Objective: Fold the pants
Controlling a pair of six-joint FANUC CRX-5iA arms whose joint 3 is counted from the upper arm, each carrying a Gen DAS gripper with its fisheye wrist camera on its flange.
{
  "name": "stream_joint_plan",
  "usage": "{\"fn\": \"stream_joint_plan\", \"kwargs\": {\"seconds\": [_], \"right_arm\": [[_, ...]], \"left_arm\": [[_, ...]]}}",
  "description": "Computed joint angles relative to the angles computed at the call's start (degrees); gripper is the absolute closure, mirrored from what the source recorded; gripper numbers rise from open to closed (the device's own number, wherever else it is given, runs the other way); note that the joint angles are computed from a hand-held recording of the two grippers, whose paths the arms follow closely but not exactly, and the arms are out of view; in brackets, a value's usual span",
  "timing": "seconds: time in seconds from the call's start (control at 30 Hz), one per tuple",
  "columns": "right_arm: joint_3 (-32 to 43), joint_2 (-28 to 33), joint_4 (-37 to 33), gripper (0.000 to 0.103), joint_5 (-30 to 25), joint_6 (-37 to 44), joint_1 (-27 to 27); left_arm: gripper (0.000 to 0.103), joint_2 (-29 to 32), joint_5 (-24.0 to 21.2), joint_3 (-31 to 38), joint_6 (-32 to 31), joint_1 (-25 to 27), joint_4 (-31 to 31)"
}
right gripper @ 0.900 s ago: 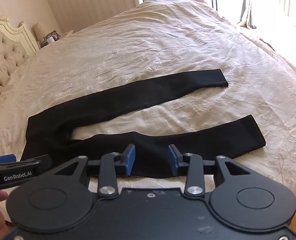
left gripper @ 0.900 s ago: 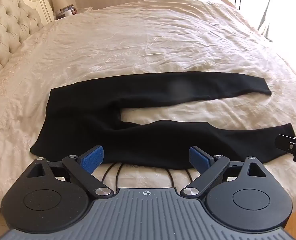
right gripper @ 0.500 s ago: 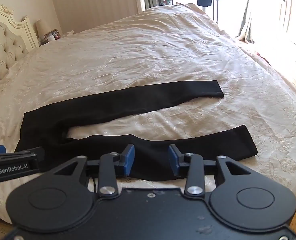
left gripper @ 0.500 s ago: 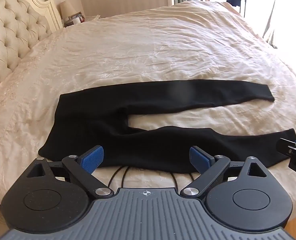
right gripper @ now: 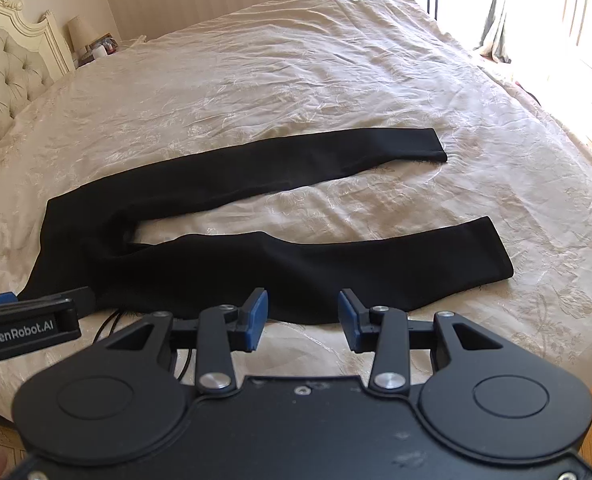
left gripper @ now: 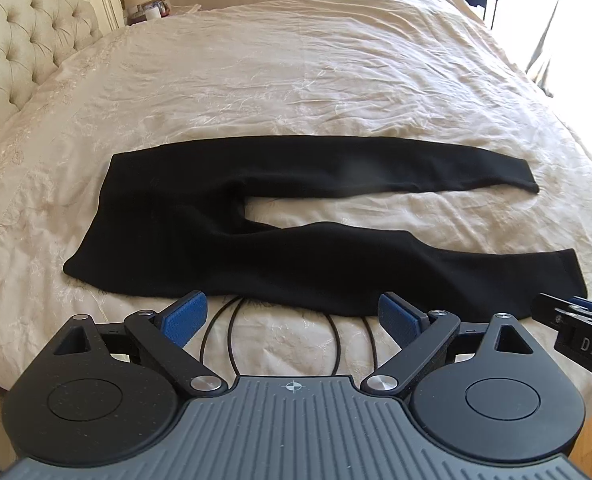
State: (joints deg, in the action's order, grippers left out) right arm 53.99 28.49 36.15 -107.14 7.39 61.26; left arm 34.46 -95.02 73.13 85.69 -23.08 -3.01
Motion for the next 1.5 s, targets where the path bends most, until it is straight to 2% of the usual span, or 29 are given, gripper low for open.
{"fn": "stream_joint_plan", "kwargs": {"seconds": [0.17, 1.13, 1.5], "right_arm": [[1.87, 1.13, -0.09, 0.061, -1.91, 0.73, 0.10], [2.24, 1.56, -0.17, 0.061, -1.81, 0.46, 0.36], [1.62, 1.23, -0.42, 0.061, -1.29, 0.02, 0.43]], "left_arm": [[0.010, -2.03, 1.31, -3.52, -0.63, -0.51, -0.69], [0.010, -0.54, -1.56, -1.45, -1.22, -0.37, -1.24], [0.010, -1.63, -0.75, -3.23, -1.36, -0.41, -1.92]]}}
